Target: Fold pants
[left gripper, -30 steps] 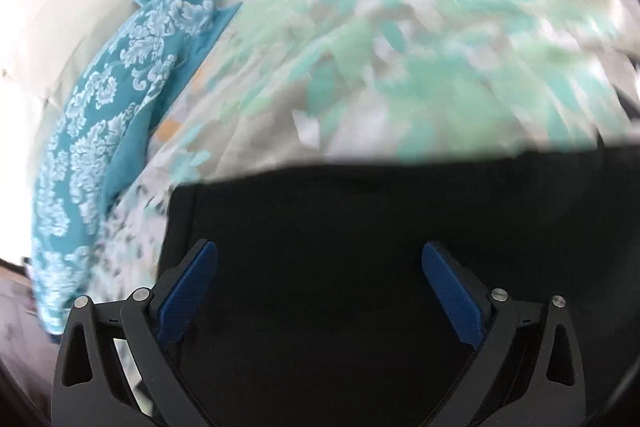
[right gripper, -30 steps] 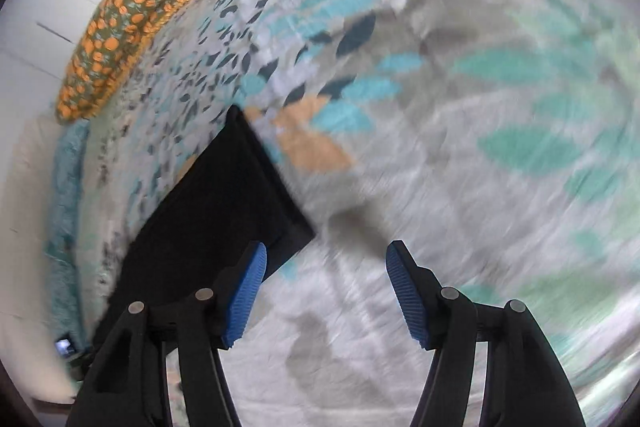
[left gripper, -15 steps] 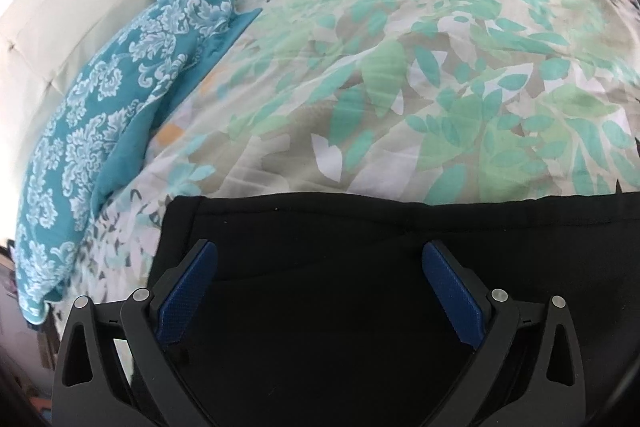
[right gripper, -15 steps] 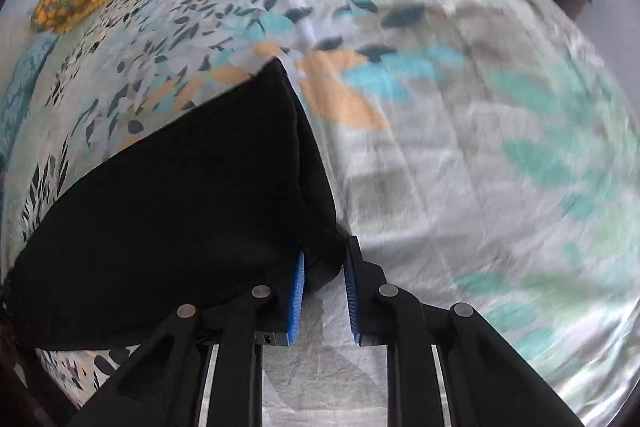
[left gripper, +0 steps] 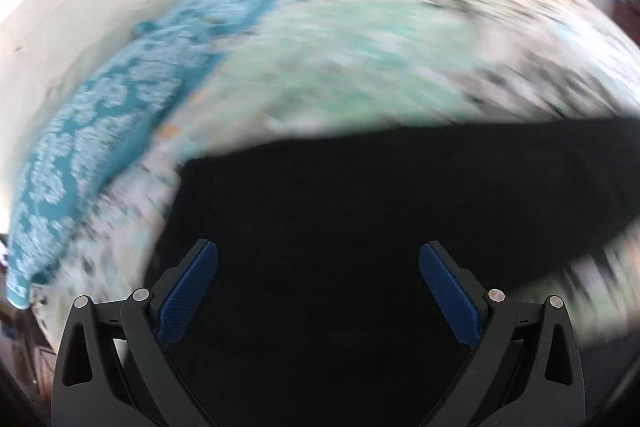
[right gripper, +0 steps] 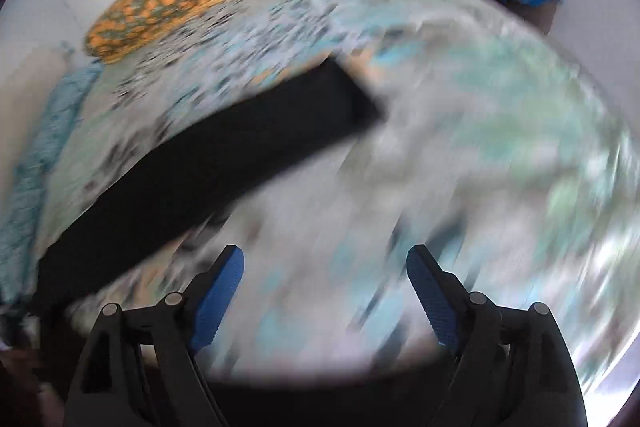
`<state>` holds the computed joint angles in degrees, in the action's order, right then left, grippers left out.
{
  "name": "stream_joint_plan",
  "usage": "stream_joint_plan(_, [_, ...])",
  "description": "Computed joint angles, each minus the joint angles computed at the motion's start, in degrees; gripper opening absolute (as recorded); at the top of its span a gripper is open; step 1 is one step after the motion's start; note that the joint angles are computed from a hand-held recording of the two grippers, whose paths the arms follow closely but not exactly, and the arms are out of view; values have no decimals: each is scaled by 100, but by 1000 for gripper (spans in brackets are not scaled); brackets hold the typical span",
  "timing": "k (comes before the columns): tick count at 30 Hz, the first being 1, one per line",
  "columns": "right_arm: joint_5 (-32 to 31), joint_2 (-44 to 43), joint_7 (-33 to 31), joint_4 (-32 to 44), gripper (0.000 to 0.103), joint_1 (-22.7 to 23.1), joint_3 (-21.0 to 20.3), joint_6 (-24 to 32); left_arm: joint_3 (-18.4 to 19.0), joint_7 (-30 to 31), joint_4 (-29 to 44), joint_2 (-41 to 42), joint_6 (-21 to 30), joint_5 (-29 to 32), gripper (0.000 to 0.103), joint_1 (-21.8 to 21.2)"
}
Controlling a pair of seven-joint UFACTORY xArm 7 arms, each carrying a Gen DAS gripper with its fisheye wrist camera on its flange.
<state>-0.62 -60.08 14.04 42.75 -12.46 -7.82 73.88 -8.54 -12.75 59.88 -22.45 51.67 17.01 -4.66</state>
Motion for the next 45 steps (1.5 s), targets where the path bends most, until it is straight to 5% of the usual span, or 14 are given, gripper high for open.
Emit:
stream_joint_plan(2, [436,-1063,470,-598,83,-93,43,758,-69,333,-735,-798,314,-405,102,-401])
stream_joint_plan(4, [216,-1887,814,-1004,79,-456,-58,1435,-210,516,-1213,-1241,762,-554,103,-616])
stream_joint_plan(5, [184,-2376,1048,-1133,57,-891,-345,1516,-324,545,-1482,-1495,933,-657,103,-572])
stream_joint_plan(8, [-491,-2611,1542,-989,66,-1465,-787,1639,-8,382,-1868,-2124,1088,-868,102,-561])
stream_joint_plan(11, [-528,-2831,1741,-1084,64,-1672,-1326,1520,189,472,-1745,-2078,1389,-893,103,-271])
stream_joint_plan(14, [-682,-2640,1531,-832,70,-1430,-582,1797,174,139,-1603,-2092,1630,-704,103,192])
stream_joint_plan(20, [755,-3081,1862,-863,88,-221,776,2275,261,-405,-1555,-2215,2114,-397,103,840])
stream_joint_plan(24, [1060,-2764,2008,-1004,101,364,1654,2474,566,-716,-1477,-2126,2204,-848,103,894])
stream_joint_plan(29, [787,-2284,1921,-966,103,951,2010,2489,556,-445,-1216,-2013,1482,-988,102,607])
stream_joint_plan(34, [600,-2401,2193,-1083,103,1313,1943,2468,343,-304,-354,-824,315,-642,102,626])
stream_joint_plan(39, [516,-2468,2364,-1133,103,1490,1971,2412,316,-890,321,598,179,-13,102,967])
stream_joint_plan(41, [485,-2475,2410,-1125,103,1541,1999,2427,463,-681,7,633,121,-193,103,1104])
stream_joint_plan(43, [477,-2458,2456,-1141,103,1578,2010,2401,1069,-324,-659,257,-671,-879,103,861])
stream_joint_plan(45, [449,-2476,2478,-1163,103,1611,1972,2385,1023,-249,-982,17,-996,-919,103,927])
